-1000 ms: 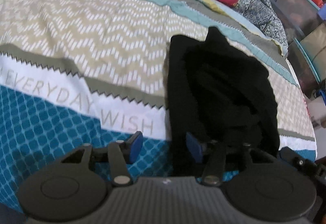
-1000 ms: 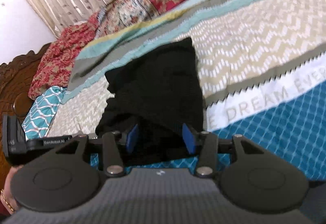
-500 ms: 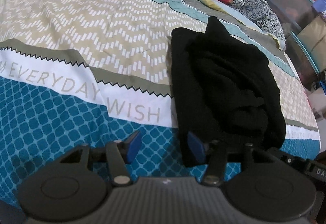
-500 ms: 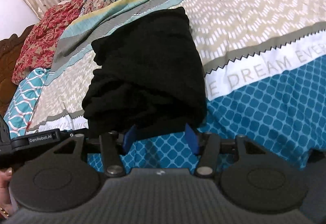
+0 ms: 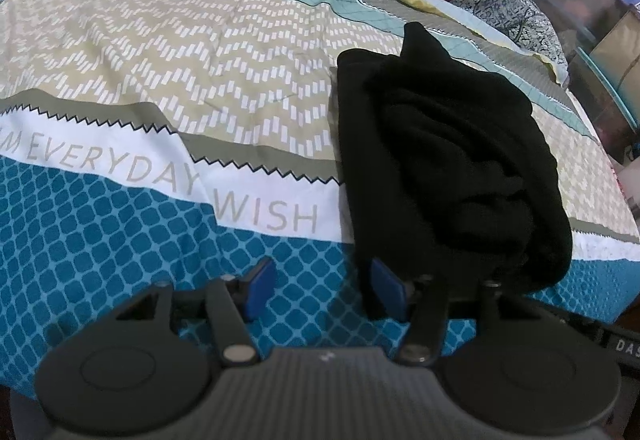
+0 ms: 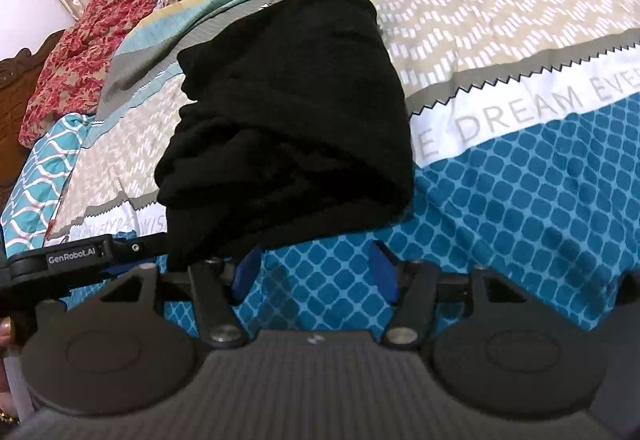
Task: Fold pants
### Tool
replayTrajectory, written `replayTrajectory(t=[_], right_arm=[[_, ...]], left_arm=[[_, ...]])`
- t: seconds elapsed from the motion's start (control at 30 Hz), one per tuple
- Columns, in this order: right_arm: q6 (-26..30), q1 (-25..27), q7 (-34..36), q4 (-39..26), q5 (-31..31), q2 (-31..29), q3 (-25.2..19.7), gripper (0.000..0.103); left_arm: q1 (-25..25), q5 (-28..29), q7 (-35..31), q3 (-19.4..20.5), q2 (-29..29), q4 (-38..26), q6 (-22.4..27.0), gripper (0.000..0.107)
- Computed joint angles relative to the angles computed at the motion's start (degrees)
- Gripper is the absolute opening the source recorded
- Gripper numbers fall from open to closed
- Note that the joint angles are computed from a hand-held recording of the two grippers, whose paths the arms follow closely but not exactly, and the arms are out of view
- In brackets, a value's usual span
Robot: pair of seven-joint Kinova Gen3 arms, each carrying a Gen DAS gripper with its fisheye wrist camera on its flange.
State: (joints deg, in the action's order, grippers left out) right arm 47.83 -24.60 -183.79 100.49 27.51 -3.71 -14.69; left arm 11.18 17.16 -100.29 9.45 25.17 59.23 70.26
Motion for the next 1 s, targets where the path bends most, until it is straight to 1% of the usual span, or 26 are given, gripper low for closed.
replayTrajectory(t=[0.13, 0.23, 0.33, 0.47, 0.6, 0.7, 0.87, 1.0], right_arm=[[2.04, -0.80, -1.46, -0.70, 4.28, 0.04, -1.29, 0.062], [2.68, -1.60, -2.73, -0.70, 8.18, -0.21, -2.06, 0.062], [3.11, -2.27, -3.13, -1.07, 10.62, 0.07, -2.38, 0.063], [2.47, -2.71, -3.99, -0.66, 12.62, 0.21, -2.15, 0.063], [2.58, -2.94, -5.66, -0.05, 14.42, 0.18, -2.13, 0.063], [1.81, -2.61, -6.88, 1.33, 15.05, -0.80, -2.05, 0.063], [2.37, -1.91, -10.46, 2.82, 17.43, -1.89, -3.11, 0.063], [2.69, -1.06, -11.72, 4.54, 18.85, -3.37, -3.58, 0.063]], left_arm=[[1.70, -2.84, 0.37, -0.77, -0.82, 0.42, -1.43, 0.062], [2.70, -4.96, 0.55, -1.18, -1.37, 0.88, -2.78, 0.063], [3.15, -6.28, 1.04, -1.36, -1.23, 0.43, -2.70, 0.063], [3.93, -8.07, 1.55, -1.61, -1.24, 0.28, -2.85, 0.064], [4.90, -9.79, 1.79, -1.75, -1.50, 0.55, -3.66, 0.072], [5.49, -10.87, 1.75, -1.77, -1.47, 0.41, -3.73, 0.072], [6.32, -12.11, 2.48, -1.97, -0.93, -0.42, -2.86, 0.073], [6.04, -11.61, 2.55, -1.70, -0.57, -1.05, -2.34, 0.075]])
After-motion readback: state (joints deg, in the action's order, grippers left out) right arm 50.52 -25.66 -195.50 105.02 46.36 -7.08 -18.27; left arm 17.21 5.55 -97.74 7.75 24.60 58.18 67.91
